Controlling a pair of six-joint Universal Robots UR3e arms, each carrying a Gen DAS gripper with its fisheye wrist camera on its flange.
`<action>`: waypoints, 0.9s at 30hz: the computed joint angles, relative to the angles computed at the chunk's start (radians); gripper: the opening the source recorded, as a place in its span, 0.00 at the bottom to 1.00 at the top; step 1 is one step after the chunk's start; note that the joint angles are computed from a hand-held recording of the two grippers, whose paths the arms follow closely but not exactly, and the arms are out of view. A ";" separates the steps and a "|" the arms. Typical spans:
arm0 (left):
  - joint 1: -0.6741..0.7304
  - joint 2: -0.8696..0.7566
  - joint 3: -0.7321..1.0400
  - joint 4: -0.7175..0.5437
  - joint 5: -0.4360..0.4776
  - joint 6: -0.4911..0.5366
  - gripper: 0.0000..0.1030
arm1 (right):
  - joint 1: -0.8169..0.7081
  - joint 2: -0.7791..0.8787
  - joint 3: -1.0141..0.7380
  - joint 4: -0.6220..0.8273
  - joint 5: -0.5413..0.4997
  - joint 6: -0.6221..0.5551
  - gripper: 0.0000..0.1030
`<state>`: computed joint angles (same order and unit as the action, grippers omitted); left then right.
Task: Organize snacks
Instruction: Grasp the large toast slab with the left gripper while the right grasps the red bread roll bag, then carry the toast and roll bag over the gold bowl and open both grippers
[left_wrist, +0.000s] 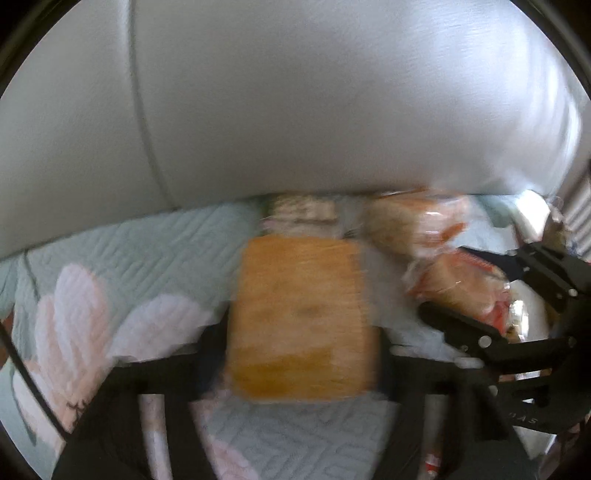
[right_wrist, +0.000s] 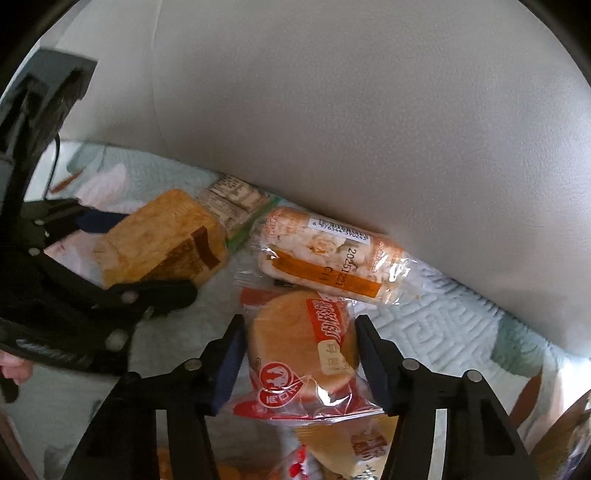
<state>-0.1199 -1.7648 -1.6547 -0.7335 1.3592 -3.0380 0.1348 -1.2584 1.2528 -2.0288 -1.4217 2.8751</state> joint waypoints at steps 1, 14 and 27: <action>0.004 0.001 -0.004 0.005 -0.006 -0.005 0.50 | -0.013 -0.022 0.022 -0.019 0.037 0.013 0.53; 0.114 0.131 -0.082 -0.053 -0.141 -0.027 0.50 | -0.289 -0.481 0.229 0.216 0.321 0.097 0.52; 0.234 0.469 -0.248 -0.211 -0.223 0.063 0.50 | -1.056 -0.805 -0.001 1.104 0.624 -0.458 0.52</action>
<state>0.1145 -1.2958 -1.9026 -0.9446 1.1362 -2.9751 -0.9209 -2.0629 1.2523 -0.9252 -0.7974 2.4176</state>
